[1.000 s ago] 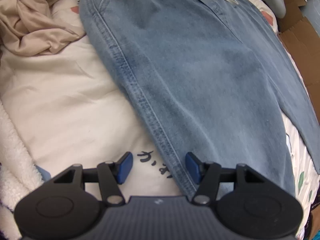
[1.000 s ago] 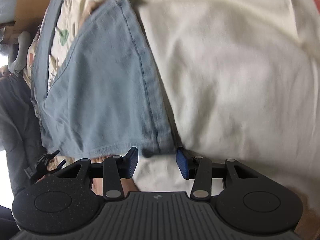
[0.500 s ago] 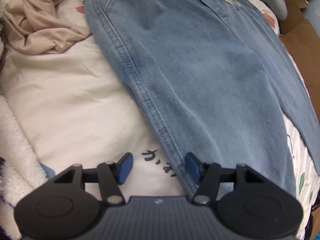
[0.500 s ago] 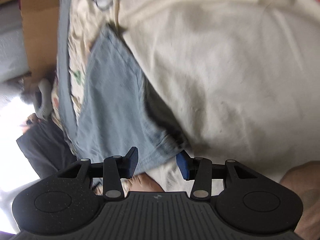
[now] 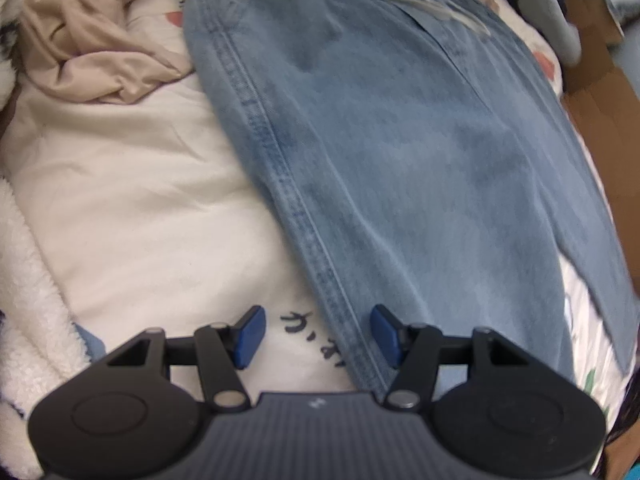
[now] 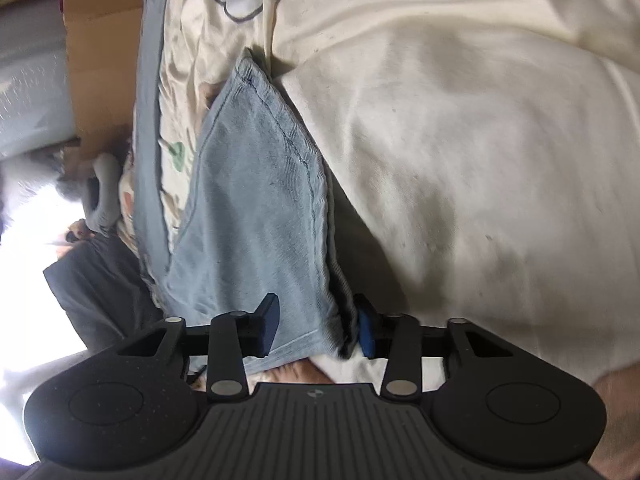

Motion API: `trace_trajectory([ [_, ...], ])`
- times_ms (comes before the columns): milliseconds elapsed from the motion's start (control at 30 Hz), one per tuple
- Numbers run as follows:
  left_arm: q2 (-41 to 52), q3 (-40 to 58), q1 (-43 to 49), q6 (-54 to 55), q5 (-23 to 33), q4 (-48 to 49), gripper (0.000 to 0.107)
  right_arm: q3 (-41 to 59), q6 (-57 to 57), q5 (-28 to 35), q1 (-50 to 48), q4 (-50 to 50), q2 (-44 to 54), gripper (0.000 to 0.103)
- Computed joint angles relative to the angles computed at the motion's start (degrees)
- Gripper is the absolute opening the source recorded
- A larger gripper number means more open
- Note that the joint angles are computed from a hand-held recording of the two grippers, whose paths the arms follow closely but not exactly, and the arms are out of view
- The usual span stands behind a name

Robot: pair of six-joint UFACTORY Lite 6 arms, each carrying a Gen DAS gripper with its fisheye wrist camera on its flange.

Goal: Fold clothes

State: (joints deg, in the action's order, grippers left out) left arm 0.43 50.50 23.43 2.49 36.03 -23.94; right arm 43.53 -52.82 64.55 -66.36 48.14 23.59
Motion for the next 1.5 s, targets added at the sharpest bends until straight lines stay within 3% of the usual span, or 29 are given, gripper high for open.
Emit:
trace_trajectory([
  [33,0.11,0.00,0.61,0.38,-0.33,-1.18,0.060,0.28,0.07,-0.40,0.65,-0.31,-0.08,0.012],
  [67,0.17,-0.04,1.29,1.40,-0.65,-2.97,0.060,0.58,0.15,-0.77,1.24,-0.74,-0.19,0.009],
  [300,1.47,-0.42,4.10,6.44,-3.58,-10.09,0.049,4.20,2.97,1.33,2.94,-6.79,-6.75,0.008],
  [433,2.97,-0.27,5.07,10.53,-5.62,-15.22,0.038,7.05,4.57,5.15,2.47,-11.80,-9.87,0.008],
  [533,5.09,0.81,5.41,10.57,-7.47,-17.11,0.020,7.29,5.89,7.52,2.52,-14.61,-13.03,0.008],
  [667,6.65,2.01,6.47,10.47,-9.42,-19.10,0.005,6.27,7.80,8.76,3.03,-18.03,-16.76,0.008],
  [1033,9.71,9.20,5.31,-0.14,-5.25,-1.72,0.003,-0.47,9.88,5.55,3.35,-24.22,-22.68,0.008],
  [1200,12.48,10.54,5.92,0.21,-4.59,-3.30,0.005,-4.19,8.49,1.47,1.75,-23.73,-22.30,0.010],
  [1300,12.68,10.16,6.66,0.67,-4.51,-4.87,0.012,-4.74,6.39,-1.65,0.88,-22.09,-21.50,0.012],
  [1367,12.40,9.69,6.71,0.79,-4.80,-5.26,0.013,-4.07,4.88,-3.29,1.19,-20.95,-20.84,0.015],
  [1433,12.09,9.32,6.31,0.69,-5.28,-5.05,0.013,-3.30,3.75,-4.91,2.20,-18.88,-20.34,0.031],
  [1500,11.91,9.10,6.06,0.30,-5.48,-4.88,0.014,-1.27,2.51,-6.66,3.94,-16.37,-19.38,0.032],
])
